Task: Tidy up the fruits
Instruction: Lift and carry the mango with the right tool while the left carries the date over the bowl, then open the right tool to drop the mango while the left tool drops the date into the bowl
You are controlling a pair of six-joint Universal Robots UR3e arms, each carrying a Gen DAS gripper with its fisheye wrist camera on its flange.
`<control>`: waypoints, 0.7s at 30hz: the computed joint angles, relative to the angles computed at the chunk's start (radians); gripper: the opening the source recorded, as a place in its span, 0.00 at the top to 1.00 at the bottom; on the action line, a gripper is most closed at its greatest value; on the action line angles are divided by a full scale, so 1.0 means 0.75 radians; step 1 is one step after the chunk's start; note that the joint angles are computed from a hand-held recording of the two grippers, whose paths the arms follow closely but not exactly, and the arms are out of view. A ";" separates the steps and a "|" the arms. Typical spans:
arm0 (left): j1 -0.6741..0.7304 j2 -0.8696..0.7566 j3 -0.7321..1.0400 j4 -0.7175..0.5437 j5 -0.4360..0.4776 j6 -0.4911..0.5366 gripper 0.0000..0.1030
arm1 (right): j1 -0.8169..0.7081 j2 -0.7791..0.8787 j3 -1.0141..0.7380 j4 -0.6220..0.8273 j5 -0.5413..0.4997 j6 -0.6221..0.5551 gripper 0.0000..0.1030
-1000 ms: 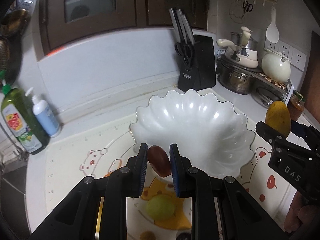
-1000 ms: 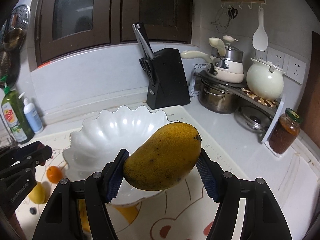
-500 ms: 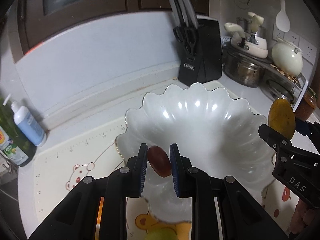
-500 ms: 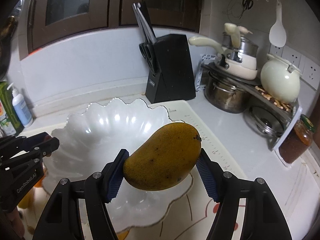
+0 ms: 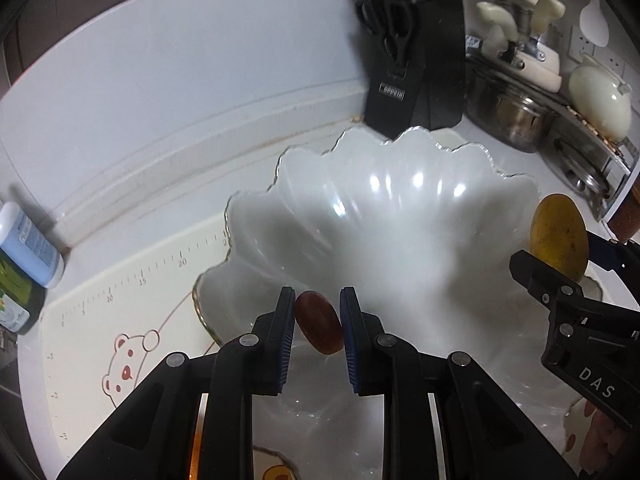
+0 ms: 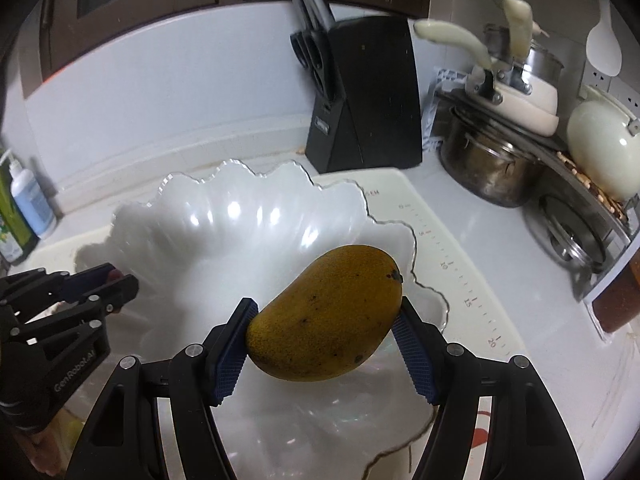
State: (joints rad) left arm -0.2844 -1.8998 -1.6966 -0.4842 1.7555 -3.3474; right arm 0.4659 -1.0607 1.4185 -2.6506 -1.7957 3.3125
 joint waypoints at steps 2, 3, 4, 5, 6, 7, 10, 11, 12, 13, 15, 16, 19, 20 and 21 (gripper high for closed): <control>0.003 -0.004 -0.005 -0.001 -0.008 -0.004 0.77 | -0.009 0.012 -0.014 0.030 0.012 0.008 0.33; 0.002 -0.006 -0.009 0.002 -0.007 -0.004 0.77 | -0.012 0.014 -0.015 0.036 0.017 0.008 0.33; 0.000 -0.008 -0.009 0.000 -0.005 -0.003 0.76 | -0.014 0.014 -0.017 0.044 0.022 0.006 0.33; 0.003 -0.002 -0.010 -0.007 -0.008 -0.001 0.74 | -0.016 0.016 -0.018 0.049 0.026 0.005 0.33; 0.003 -0.002 -0.008 -0.011 -0.008 -0.001 0.67 | -0.019 0.018 -0.020 0.055 0.032 0.005 0.33; 0.000 -0.006 0.000 -0.017 0.000 -0.004 0.60 | -0.021 0.016 -0.018 0.057 0.035 0.005 0.33; -0.006 0.004 -0.003 -0.027 0.024 -0.006 0.58 | 0.005 0.017 -0.021 0.034 -0.037 0.003 0.30; -0.005 0.008 -0.003 -0.036 0.026 -0.008 0.58 | 0.012 0.015 -0.027 0.034 -0.059 0.000 0.28; -0.005 0.013 -0.001 -0.047 0.028 -0.011 0.57 | 0.016 0.010 -0.030 0.035 -0.072 0.000 0.26; -0.005 0.022 -0.002 -0.056 0.029 -0.016 0.55 | 0.020 0.006 -0.034 0.036 -0.085 0.001 0.23; -0.004 0.050 -0.018 -0.054 0.031 -0.025 0.48 | 0.035 -0.003 -0.042 0.040 -0.119 0.002 0.20; -0.007 0.067 -0.027 -0.050 0.042 -0.032 0.43 | 0.044 -0.015 -0.038 0.035 -0.137 0.003 0.19; -0.017 0.119 -0.053 -0.047 0.076 -0.033 0.37 | 0.059 -0.044 -0.032 0.031 -0.159 0.012 0.16; -0.016 0.136 -0.060 -0.053 0.082 -0.032 0.37 | 0.063 -0.047 -0.037 0.036 -0.162 0.016 0.16; -0.014 0.157 -0.069 -0.060 0.084 -0.033 0.37 | 0.072 -0.052 -0.042 0.042 -0.169 0.023 0.16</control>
State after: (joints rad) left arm -0.2951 -1.7818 -1.7481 -0.5294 1.8186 -3.3718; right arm 0.5196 -1.1000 1.3867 -2.6193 -1.9221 3.3301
